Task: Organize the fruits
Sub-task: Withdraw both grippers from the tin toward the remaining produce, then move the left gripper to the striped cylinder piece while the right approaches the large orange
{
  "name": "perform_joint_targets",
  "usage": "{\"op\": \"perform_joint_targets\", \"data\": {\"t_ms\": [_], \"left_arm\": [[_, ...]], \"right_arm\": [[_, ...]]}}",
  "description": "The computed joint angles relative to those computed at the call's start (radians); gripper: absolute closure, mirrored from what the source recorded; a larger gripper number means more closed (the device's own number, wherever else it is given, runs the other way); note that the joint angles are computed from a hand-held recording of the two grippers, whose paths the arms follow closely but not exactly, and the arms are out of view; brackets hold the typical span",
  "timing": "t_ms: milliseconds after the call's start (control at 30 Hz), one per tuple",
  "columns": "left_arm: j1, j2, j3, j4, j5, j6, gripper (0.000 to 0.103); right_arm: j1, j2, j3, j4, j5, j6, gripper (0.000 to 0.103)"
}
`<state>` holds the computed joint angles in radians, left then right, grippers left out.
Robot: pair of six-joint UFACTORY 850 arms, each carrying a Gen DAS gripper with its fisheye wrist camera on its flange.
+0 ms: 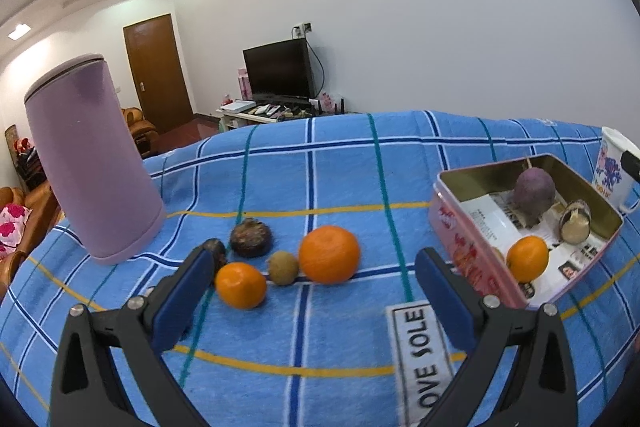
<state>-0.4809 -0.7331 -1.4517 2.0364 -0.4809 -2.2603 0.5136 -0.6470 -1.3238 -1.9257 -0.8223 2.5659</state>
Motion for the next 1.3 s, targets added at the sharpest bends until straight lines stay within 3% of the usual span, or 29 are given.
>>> {"op": "perform_joint_targets", "data": {"t_ms": [333, 800, 933, 1033, 1300], "left_arm": [[0.08, 0.06, 0.076, 0.127, 0.058, -0.103, 0.0], [0.242, 0.079, 0.108, 0.3, 0.14, -0.306, 0.0], [0.288, 0.081, 0.111, 0.379, 0.18, -0.412, 0.0], [0.302, 0.084, 0.117, 0.364, 0.181, -0.402, 0.0], [0.308, 0.103, 0.137, 0.507, 0.209, -0.459, 0.0]], "right_arm": [[0.053, -0.027, -0.065, 0.012, 0.063, -0.083, 0.028], [0.14, -0.187, -0.325, 0.063, 0.263, -0.282, 0.028], [0.154, -0.254, -0.438, 0.204, 0.325, -0.467, 0.028], [0.161, -0.317, -0.54, 0.364, 0.371, -0.661, 0.028], [0.175, -0.459, -0.789, 0.723, 0.335, -1.109, 0.035]]}}
